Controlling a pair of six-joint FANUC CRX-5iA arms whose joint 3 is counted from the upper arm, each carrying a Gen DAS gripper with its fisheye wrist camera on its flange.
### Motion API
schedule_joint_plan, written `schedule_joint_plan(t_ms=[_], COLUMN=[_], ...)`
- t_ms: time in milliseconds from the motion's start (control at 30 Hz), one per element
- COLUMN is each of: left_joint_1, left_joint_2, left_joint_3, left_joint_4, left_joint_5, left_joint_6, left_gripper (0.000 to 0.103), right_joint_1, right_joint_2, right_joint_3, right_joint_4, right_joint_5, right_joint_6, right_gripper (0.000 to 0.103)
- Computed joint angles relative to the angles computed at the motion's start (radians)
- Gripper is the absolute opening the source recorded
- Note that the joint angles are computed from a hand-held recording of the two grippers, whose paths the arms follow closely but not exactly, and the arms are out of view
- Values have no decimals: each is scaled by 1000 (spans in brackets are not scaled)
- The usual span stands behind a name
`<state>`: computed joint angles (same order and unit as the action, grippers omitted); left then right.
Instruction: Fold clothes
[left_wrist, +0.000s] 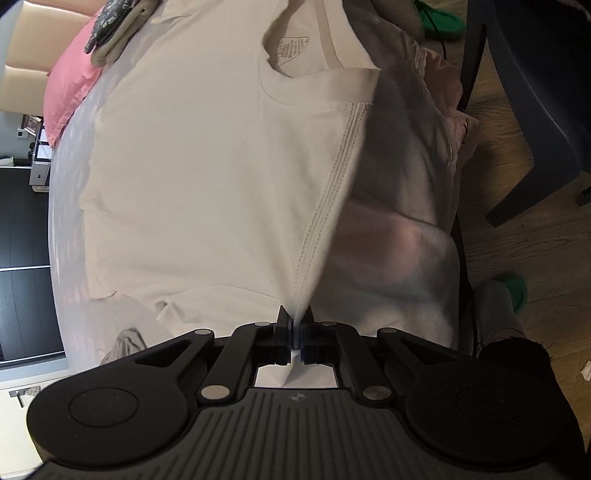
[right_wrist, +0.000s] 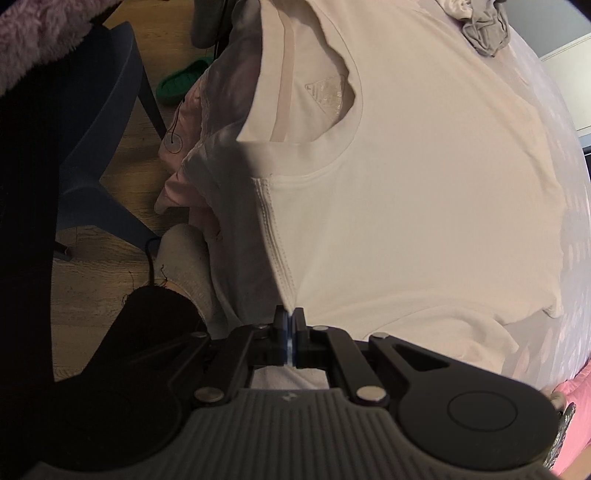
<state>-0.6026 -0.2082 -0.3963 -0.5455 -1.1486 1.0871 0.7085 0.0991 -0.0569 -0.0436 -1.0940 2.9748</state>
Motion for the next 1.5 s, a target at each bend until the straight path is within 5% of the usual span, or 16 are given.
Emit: schedule_joint_plan(t_ms=[200,300,400,600,767,900,1067,1300,1500], left_joint_1=[2,31,89,200,316,436,564,686,722], left_joint_2=[39,38,18,-78,-111,-162,-206,-149,-116], left_joint_3=[-26,-37,-38,-60,-59,-87,-112,-66,-44], left_joint_4=[-1,32,98,222,308,435,520,441,351], left_joint_5=[16,31,36,100,117,166,237,271,243], left_joint_6=[22,30,24,15,67,104,177,608,948], left_gripper=[3,4,15,45,47,47,47,47,47], right_joint_1=[15,24,16,-29,-47,-61,-166,-229,-242], right_joint_2=[34,33,26,5,19,9,70,185,263], right_joint_3=[-27,-38,-19,45,84,66,189,286,307], right_joint_4=[24,34,3,-107,-151,-192,-330,-243,-123], right_joint_5=[43,43,10,0,36,163,233,359,340], right_joint_6=[-22,-5,37,19,-83,-159,-350,-960,-1279], right_gripper=[4,16,33,46,48,48,53,53,53])
